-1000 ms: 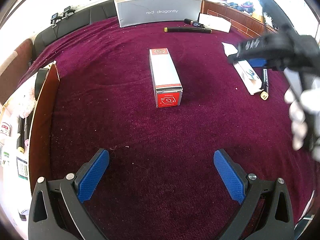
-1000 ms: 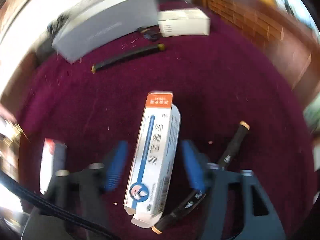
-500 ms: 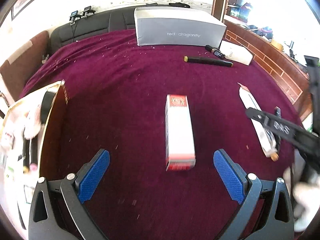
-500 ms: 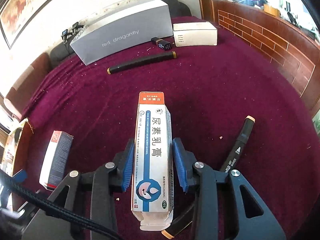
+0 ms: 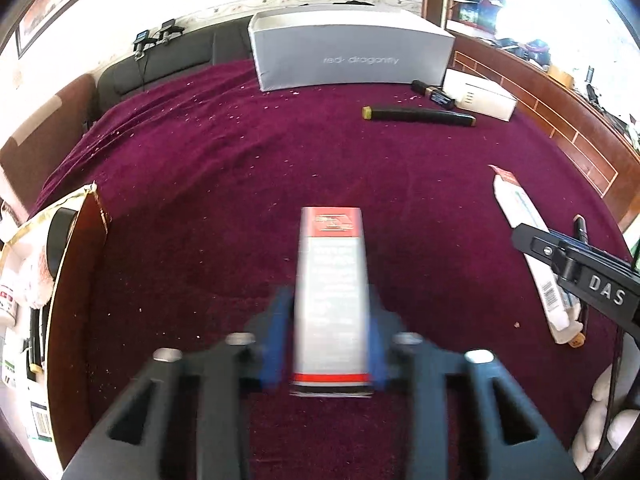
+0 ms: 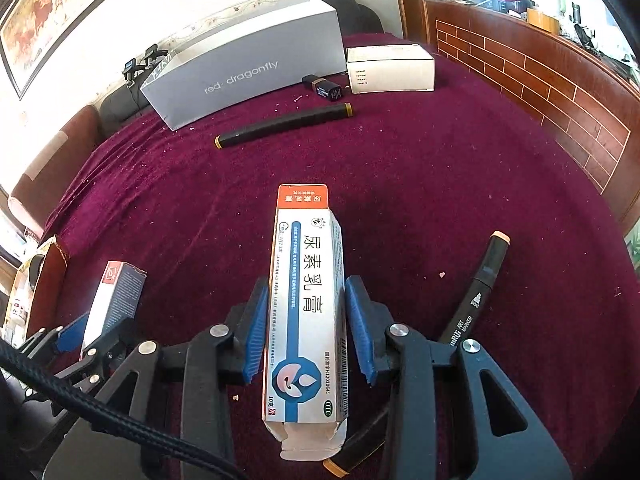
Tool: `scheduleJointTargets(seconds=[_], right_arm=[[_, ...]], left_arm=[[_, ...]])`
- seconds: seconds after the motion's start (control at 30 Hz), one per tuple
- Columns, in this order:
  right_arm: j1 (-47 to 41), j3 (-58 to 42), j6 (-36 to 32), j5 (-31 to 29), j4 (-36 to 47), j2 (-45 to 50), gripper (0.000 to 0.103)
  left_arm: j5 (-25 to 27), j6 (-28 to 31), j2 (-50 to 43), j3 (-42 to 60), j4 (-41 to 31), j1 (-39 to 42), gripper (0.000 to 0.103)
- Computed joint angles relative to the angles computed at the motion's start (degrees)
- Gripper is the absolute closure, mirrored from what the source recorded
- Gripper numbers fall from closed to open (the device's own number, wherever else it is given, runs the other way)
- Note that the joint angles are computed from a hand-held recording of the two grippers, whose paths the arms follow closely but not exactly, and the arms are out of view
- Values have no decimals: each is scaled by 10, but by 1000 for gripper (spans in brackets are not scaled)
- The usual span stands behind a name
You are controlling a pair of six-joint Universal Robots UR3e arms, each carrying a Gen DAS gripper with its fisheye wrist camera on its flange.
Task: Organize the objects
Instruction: 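Grasp the white-red glue box with left tool while right tool grasps white-blue ointment box, then lift glue box and ointment box and carry them toward the white box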
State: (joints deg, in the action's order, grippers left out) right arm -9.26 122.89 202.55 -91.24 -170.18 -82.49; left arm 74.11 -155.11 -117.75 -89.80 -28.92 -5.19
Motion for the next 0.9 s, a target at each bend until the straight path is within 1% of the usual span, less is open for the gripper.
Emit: scheduleJointTargets(seconds=[0.13,0.27,0.37,0.4,0.57,0.6,0.63,0.67,0.77,0.8,0.9], right_arm=[[3,-3,-2,2,0,3,62],[3,-1,-1,2,-4,3,62],[9,-6,1,-5,1,6,62],[15,-14,2,-15,9,9,62],[71,-90,3,-103,91,46,63],[84,-107,6,-123,111,53,64],[90,-112,7,-132,118,55,70],[91,-112,6,-133,121,54,71],[88,-97,12,-114,125,35,74],[89,-91,14,-110,127,26,78],[98,-79,21,-106,131,5,79]], left_arm=[[-24,-1,13,-3,-28,14,81],[-58,-6,44,-22,-46,42,81],[-81,5,71,-43,-59,66,81],[-88,8,81,-50,-63,73,81],[-111,38,130,-90,-71,108,80],[-114,42,139,-98,-70,114,80],[-117,46,148,-106,-70,121,80],[-124,50,158,-115,-70,130,80],[-141,58,175,-128,-74,149,80],[-146,61,181,-132,-74,155,80],[-163,72,197,-143,-81,173,80]])
